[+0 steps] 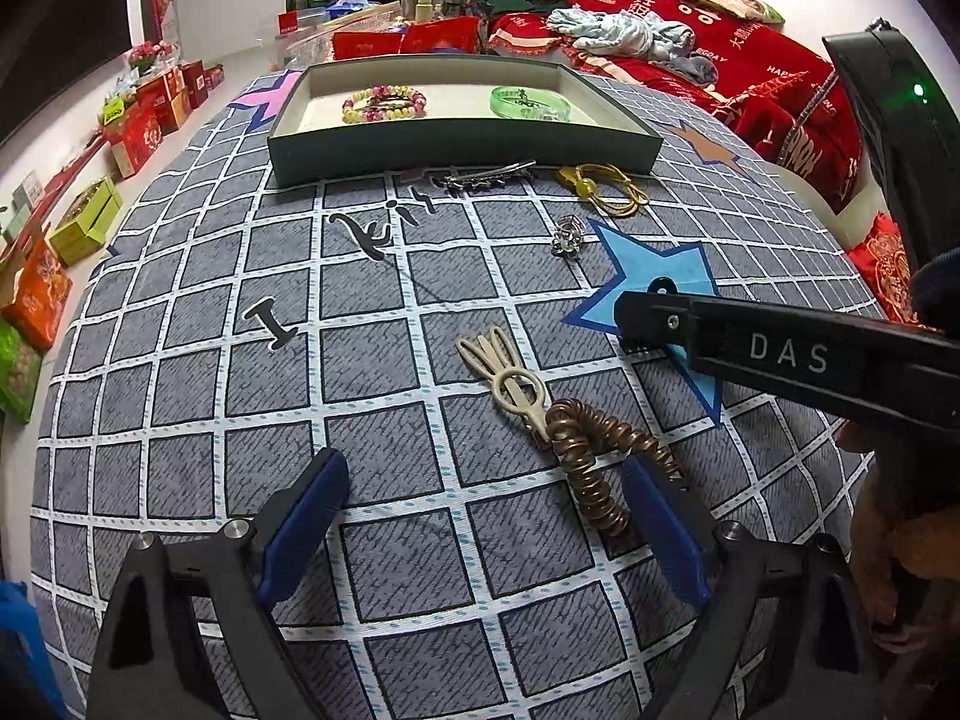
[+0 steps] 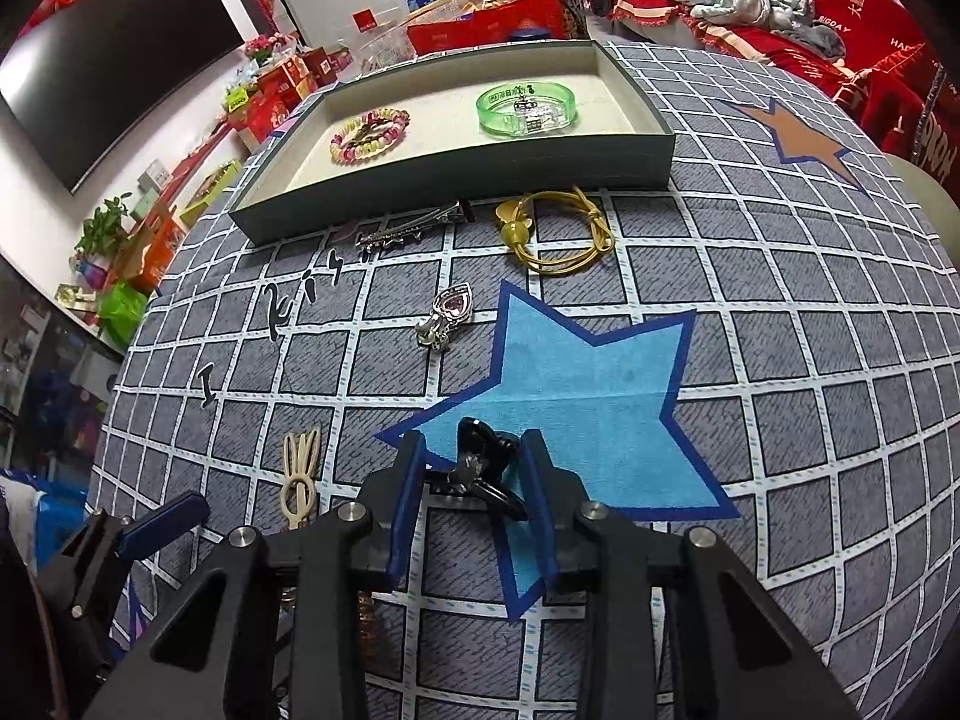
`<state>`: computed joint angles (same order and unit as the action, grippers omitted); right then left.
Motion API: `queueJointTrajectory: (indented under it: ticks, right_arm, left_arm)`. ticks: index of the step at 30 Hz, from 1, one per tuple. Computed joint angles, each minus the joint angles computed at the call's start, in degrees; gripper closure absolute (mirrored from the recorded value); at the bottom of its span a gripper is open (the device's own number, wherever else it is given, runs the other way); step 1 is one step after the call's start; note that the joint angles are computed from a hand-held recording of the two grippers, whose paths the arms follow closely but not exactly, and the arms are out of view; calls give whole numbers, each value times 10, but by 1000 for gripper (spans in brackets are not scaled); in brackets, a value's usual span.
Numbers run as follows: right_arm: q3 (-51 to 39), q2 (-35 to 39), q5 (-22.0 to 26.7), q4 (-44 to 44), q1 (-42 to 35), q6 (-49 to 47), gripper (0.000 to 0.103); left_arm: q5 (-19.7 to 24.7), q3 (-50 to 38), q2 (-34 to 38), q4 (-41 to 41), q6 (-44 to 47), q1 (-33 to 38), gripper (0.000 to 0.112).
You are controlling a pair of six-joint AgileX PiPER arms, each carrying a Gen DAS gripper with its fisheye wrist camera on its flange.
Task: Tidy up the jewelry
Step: 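Grasp the black clip on the blue star with the right gripper while the left grasps the brown coiled bracelet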
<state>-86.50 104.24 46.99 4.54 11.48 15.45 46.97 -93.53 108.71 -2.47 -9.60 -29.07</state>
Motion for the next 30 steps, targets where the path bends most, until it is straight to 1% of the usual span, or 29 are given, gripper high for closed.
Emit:
queueJointTrajectory:
  ticks: [1, 3, 4, 5, 7, 8, 9, 10, 11, 13, 14, 15, 16, 20, 30]
  right_arm:
    - [1, -1, 0, 1, -1, -1, 71]
    - [2, -3, 1, -1, -1, -1, 81]
    - [1, -2, 4, 1, -2, -2, 83]
    - [3, -2, 3, 6, -4, -5, 83]
    - [9, -5, -4, 10, -5, -5, 83]
    - [11, -6, -5, 9, -5, -3, 83]
    - [11, -6, -5, 8, -5, -3, 83]
    - [12, -7, -5, 9, -5, -5, 83]
    - [13, -7, -5, 9, -5, -5, 83]
    - [16, -10, -7, 6, -4, -2, 84]
    - [17, -12, -8, 6, -5, -1, 84]
    - [18, -13, -9, 6, -5, -1, 84]
    - [19, -15, -9, 5, -6, 0, 84]
    - [26, -24, -13, 6, -9, 3, 84]
    - [32, -39, -9, 13, -20, 6, 84]
  left_arm:
    - [-1, 1, -1, 1, 0, -1, 12]
    - [-5, 4, -3, 14, -3, -6, 17]
    - [-4, 4, -3, 12, 1, -6, 17]
    - [-4, 4, -4, 11, 2, -6, 18]
    - [-7, 8, -6, 19, 0, -9, 30]
    - [-8, 8, -7, 24, 0, -11, 31]
    - [-8, 8, -7, 25, 1, -11, 36]
    - [-10, 9, -8, 25, 4, -11, 44]
    - [-11, 11, -9, 23, 8, -10, 49]
    - [-12, 10, -9, 16, 16, -8, 66]
    - [-11, 9, -9, 7, 26, -4, 71]
    - [-12, 10, -10, -4, 35, -1, 80]
    - [-11, 10, -10, -14, 44, 3, 83]
    - [-4, 11, -12, -61, 81, 20, 83]
    - [13, 0, -20, -107, 117, 54, 83]
